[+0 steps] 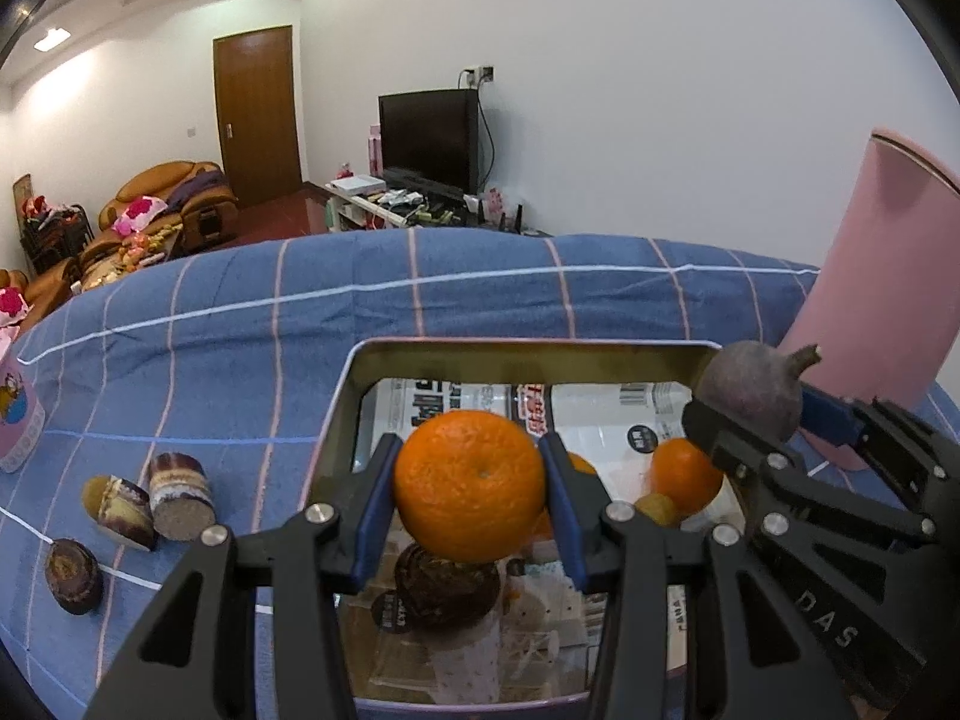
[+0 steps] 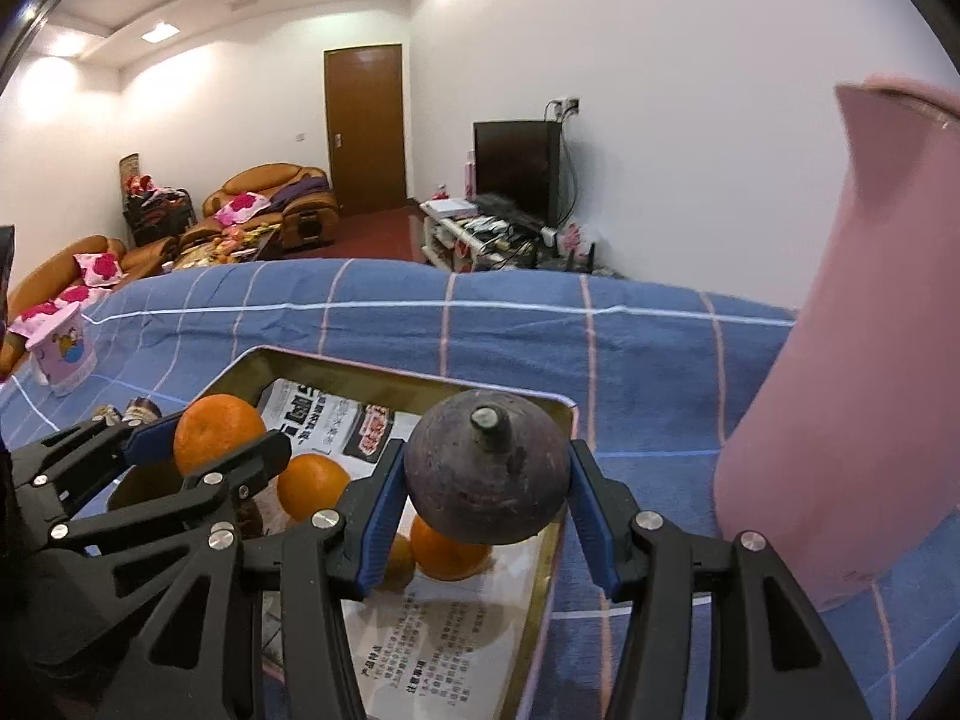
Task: Organize fruits
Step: 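Carry the mangosteen and orange over the tin tray and open both tools to release them, then move both tools back toward the remaining jars and fruit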
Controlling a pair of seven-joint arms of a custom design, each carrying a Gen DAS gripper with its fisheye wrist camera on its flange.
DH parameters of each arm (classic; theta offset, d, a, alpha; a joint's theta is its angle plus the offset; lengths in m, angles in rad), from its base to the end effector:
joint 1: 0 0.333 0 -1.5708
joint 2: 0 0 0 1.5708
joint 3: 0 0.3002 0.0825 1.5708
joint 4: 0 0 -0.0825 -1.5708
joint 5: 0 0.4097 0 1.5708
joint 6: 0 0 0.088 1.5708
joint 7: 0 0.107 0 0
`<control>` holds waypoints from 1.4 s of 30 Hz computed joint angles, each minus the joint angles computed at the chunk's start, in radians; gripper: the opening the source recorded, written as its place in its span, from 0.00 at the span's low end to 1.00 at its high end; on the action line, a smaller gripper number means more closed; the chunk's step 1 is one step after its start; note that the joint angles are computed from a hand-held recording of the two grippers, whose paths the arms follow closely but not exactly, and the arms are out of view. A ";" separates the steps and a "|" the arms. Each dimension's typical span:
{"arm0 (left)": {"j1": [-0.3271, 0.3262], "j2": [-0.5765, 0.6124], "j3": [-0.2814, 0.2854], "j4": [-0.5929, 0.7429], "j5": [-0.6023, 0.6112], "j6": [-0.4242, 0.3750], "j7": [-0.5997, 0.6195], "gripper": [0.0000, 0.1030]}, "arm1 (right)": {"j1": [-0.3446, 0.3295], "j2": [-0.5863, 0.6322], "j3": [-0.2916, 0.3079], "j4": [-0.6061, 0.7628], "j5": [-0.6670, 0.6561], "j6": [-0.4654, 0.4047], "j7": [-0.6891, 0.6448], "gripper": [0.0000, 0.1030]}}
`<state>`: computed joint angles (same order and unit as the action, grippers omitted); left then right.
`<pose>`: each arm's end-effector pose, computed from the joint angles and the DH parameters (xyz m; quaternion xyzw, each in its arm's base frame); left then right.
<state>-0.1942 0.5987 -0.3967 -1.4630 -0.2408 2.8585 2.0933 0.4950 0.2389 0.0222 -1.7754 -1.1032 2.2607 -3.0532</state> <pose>0.6839 -0.3593 0.4244 -0.3610 0.8288 -0.4005 0.1498 0.5983 0.3120 0.4346 -0.4545 0.7674 -0.3885 0.2317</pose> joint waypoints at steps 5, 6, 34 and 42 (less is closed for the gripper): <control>-0.005 0.015 0.006 0.028 0.000 -0.029 -0.017 0.46 | -0.013 0.000 -0.005 -0.011 0.004 0.068 -0.005 0.53; -0.006 0.016 0.007 0.030 0.000 -0.031 -0.019 0.46 | -0.016 0.000 -0.006 -0.014 0.004 0.082 -0.004 0.53; 0.179 -0.055 -0.203 -0.175 -0.006 0.269 0.103 1.00 | -0.009 -0.103 0.064 -0.123 -0.326 -0.110 0.424 0.72; 0.226 -0.078 -0.225 -0.229 0.047 0.317 0.050 1.00 | -0.007 -0.115 0.074 -0.144 -0.312 -0.140 0.444 0.72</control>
<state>0.0316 0.5210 -0.6212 -1.6921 -0.1938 3.1754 2.1433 0.4882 0.1240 0.0958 -1.9190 -1.4152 2.1205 -2.6094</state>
